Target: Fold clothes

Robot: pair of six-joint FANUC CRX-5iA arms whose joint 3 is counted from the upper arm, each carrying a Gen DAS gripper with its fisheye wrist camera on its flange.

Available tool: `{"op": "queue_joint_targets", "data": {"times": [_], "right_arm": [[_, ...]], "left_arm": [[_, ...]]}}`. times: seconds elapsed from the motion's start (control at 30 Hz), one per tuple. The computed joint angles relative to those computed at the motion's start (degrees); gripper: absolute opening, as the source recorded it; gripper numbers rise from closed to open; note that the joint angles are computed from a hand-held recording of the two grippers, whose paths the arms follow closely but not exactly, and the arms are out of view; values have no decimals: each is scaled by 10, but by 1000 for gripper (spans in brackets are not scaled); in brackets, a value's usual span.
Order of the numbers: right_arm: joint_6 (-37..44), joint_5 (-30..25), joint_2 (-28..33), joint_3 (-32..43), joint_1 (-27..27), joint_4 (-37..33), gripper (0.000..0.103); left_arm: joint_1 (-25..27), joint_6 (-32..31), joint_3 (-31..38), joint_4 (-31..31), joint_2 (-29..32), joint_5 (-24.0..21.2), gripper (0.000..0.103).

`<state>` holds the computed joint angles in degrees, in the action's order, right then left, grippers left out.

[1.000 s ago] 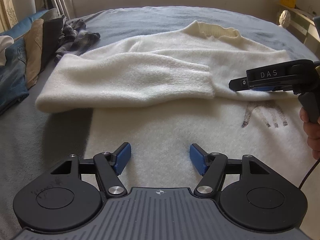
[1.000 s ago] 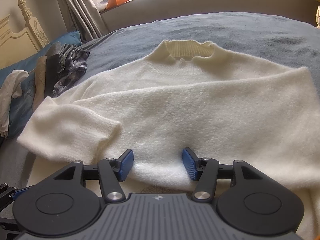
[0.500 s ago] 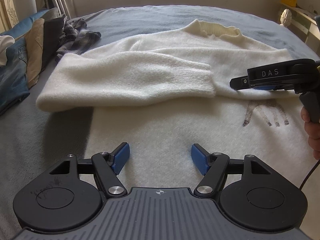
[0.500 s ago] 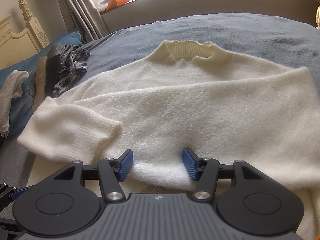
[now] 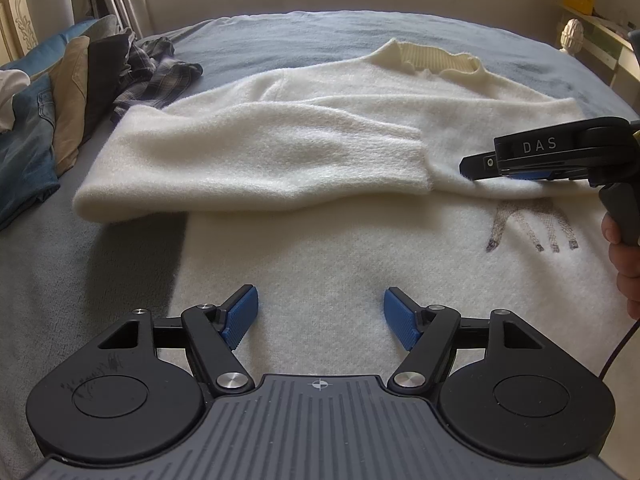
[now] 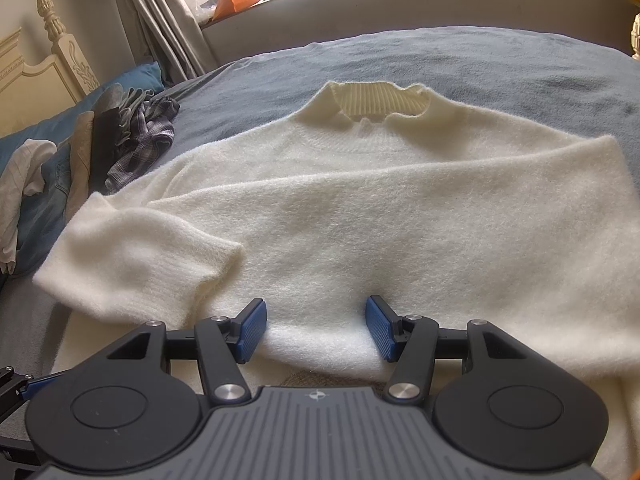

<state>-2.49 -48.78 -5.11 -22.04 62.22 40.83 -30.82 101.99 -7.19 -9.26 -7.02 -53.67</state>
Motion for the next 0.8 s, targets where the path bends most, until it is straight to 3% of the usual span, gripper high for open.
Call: {"op": "queue_joint_targets", "data": {"times": [0.63, 0.8], "right_arm": [[2, 4, -2, -2, -2, 0, 58], [5, 3, -1, -1, -3, -2, 58]], "left_arm": [[0, 4, 3, -6, 1, -4, 76], [6, -10, -9, 1, -8, 15, 76]]}}
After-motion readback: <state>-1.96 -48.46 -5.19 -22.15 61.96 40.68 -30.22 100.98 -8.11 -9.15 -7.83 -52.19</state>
